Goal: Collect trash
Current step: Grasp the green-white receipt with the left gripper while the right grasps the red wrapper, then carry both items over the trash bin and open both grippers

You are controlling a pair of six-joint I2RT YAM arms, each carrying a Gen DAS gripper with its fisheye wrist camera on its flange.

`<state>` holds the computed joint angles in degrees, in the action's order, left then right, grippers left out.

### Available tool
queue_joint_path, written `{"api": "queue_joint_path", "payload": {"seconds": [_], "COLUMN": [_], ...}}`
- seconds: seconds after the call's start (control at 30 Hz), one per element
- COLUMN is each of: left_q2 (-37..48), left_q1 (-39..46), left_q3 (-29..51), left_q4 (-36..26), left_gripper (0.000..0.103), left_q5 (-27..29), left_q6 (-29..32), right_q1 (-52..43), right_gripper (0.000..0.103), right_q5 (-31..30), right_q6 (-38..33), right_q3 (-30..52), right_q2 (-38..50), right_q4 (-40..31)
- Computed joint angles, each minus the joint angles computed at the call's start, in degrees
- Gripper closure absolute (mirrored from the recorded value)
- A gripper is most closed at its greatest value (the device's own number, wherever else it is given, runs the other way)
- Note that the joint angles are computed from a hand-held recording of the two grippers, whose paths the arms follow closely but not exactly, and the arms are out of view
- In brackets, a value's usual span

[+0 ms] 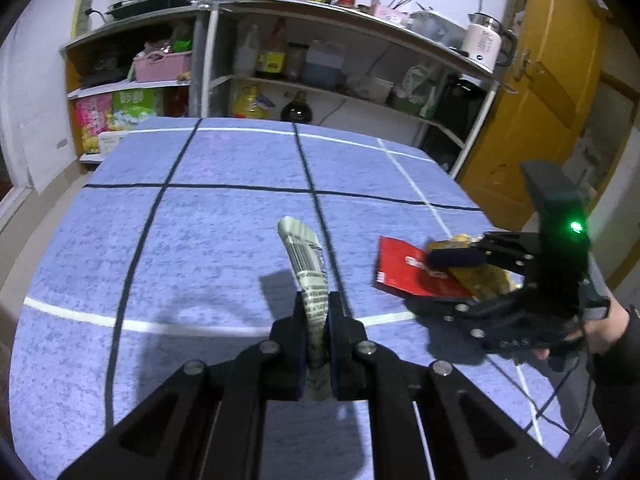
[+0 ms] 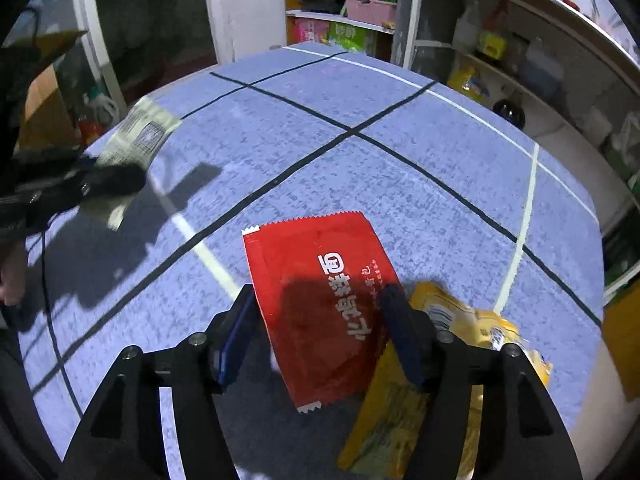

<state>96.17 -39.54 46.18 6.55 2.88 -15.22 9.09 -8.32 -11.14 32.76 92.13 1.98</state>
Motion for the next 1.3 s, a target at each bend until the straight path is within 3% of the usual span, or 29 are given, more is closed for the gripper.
{"api": "queue_joint_path", "payload": {"seconds": [0.1, 0.17, 0.23, 0.4, 0.43, 0.73, 0.9, 1.13, 1.3], "left_q2": [-0.16, -0.39, -0.59, -0.66, -0.87, -2.79, -3.12, -2.01, -0.51], "left_q1": [-0.27, -0.42, -0.33, -0.29, -0.36, -0.92, -2.46, -8.01, -13.02], "left_q3": [0.34, 0.10, -0.03, -0.08, -0.20, -1.45, -1.70, 0.70, 3.02], "left_q4": [0.01, 0.24, 0.28, 0.33, 0.39, 1.95, 2.92, 2.91, 2.98], "left_gripper": [0.094, 0.094, 0.094, 0.094, 0.094, 0.094, 0.094, 0.094, 0.094], "left_q5": [0.46, 0.54, 0.56, 0.43, 0.36, 1.38, 2.54, 1.61, 1.38], "left_q6": [0.13, 0.06, 0.06, -0.36, -0.39, -0.22, -0.95, -1.83, -2.89], "right_q1": [1.95, 2.19, 1.27, 1.29, 1.28, 3.06, 3.21, -2.64, -14.50], "right_gripper": [0.042, 0.063, 0.077, 0.087, 0.094, 0.095, 0.095, 0.095, 0.095], "right_q5": [2.34, 3.46, 3.15, 3.75, 3.40, -0.42, -1.05, -1.61, -8.14], "right_q6": [2.46, 4.40, 5.61, 8.37, 8.64, 14.23, 17.22, 16.92, 12.39], "right_q3": [2.08, 2.95, 3.56, 2.12, 1.81, -2.94, -7.68, -13.38, -16.01], "right_q2": [0.54, 0.53, 0.57, -0.98, -1.61, -11.03, -22.77, -44.15, -60.90], "right_q4": [-2.65, -3.60, -4.42, -3.10, -2.73, -1.62, -4.31, -17.72, -32.23]}}
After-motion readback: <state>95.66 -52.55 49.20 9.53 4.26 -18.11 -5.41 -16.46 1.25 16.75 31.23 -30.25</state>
